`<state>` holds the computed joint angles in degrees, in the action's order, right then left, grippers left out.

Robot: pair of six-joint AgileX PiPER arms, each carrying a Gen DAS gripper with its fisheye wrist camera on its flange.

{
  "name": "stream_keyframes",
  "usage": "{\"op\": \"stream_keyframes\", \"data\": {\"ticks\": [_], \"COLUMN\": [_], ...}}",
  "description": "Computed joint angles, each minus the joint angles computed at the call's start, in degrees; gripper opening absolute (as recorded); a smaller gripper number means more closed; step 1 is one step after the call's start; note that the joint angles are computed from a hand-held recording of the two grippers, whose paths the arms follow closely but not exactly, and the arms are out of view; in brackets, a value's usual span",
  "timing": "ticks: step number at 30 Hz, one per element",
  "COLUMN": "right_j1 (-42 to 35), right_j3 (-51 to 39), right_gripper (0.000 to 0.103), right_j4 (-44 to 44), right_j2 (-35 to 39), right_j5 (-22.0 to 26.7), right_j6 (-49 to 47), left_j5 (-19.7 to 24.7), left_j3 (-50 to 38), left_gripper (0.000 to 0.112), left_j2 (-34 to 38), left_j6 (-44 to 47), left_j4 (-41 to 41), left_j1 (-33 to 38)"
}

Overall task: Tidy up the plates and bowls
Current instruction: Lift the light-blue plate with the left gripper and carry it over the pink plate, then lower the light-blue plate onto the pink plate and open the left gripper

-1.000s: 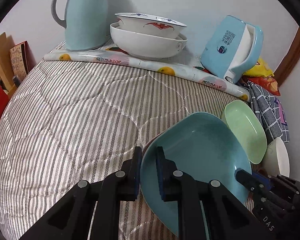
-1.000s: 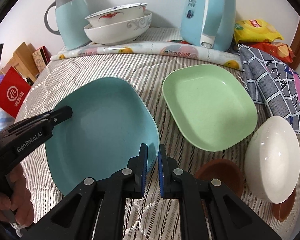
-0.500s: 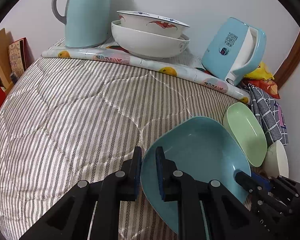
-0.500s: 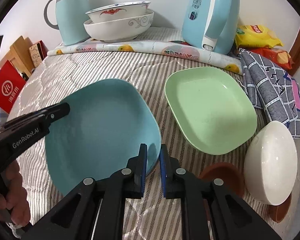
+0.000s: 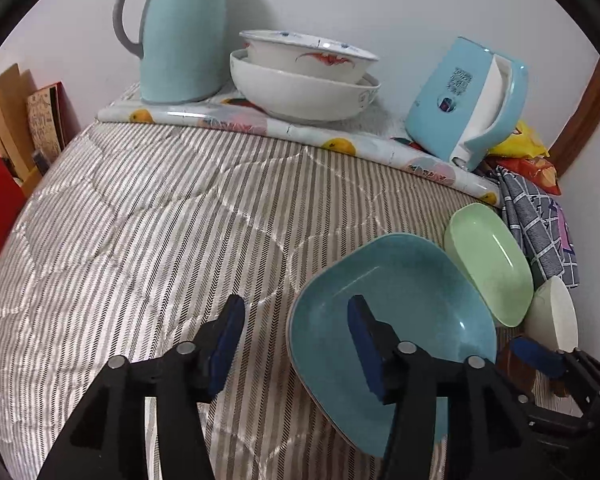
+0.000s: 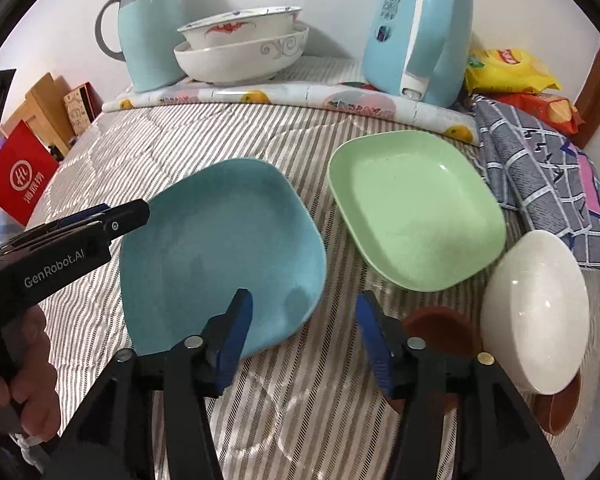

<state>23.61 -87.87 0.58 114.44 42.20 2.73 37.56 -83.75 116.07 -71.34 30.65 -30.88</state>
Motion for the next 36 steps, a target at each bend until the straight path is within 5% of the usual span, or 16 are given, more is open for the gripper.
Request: {"op": "stream_keyframes", "data": {"ticks": [4, 11, 15, 21, 36], "right_j1": [-2.16, -7.06, -13.10, -25.22, -36.90], "right_j3": [3.55, 11.80, 19.27, 25.25, 27.91], "right_gripper": [0.071, 0.081, 0.081, 0.081, 0.082], "right_j4": [1.90, -0.25, 4.71, 20.41, 21.49], "right_j2": [-3.92, -12.75, -19.20, -23.89, -22.71], "right_j5": [-1.48, -5.49, -10.10, -10.14, -8.93], "right_j6": [-0.87, -1.21, -9.80, -26.42, -34.91], "left_j5": [4.50, 13.17, 14.95, 18.87, 26.72], "left_j3": [-1.95, -8.17, -12.68, -21.98, -39.10], "left_gripper": [0.057, 0.058, 0.058, 0.058, 0.058], "left_j2": [-0.61, 0.33, 1.70, 6.51, 17.43], "left_j6": [-2.91, -6.06, -5.04, -1.64, 0.22], "left_j4": [3.30, 8.29, 7.36, 3.27, 0.88], "left_j1": [-2.40, -8.60, -11.66, -15.39, -20.06]}}
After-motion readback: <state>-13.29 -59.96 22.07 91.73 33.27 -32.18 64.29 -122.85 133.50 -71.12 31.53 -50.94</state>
